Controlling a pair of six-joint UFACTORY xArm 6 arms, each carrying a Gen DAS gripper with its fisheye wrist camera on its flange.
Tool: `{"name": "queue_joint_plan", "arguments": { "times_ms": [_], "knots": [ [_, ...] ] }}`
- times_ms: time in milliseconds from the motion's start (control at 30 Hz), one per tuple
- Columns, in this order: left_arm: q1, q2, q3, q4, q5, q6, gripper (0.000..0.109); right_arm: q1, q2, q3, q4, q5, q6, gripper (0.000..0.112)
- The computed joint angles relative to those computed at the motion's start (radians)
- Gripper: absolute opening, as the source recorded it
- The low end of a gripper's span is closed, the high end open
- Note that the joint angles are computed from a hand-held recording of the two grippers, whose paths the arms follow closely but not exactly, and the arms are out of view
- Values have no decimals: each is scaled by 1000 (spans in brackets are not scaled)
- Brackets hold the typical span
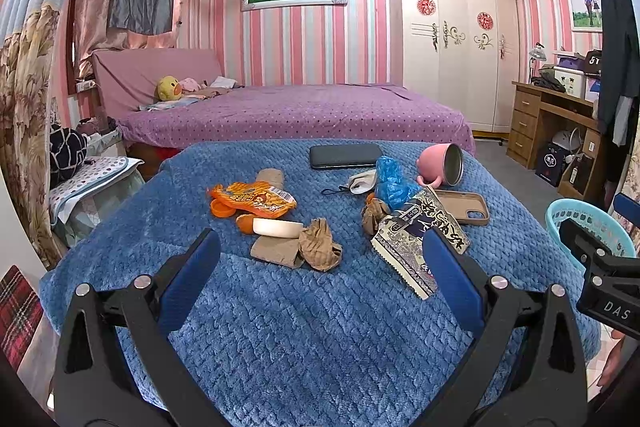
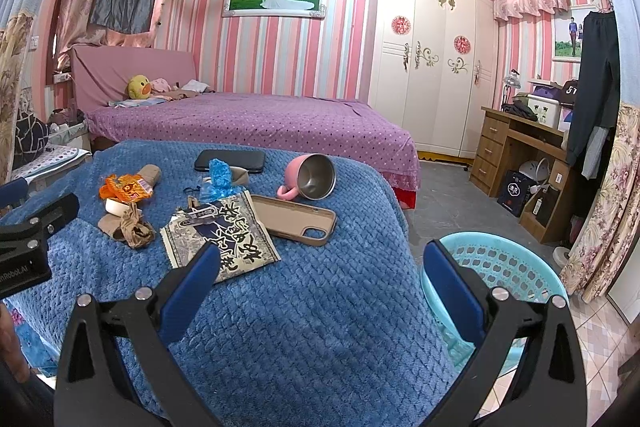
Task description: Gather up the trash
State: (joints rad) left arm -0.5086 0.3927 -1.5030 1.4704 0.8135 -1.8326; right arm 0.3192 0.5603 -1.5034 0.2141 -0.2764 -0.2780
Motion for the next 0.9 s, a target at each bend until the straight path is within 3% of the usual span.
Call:
{"name": "queue_joint_plan", "arguments": {
  "times_ms": [900],
  "knots": [
    [-1,12,-10,-21,-5,8,98,-25,16,-11,-90,12,96,99]
  ]
}}
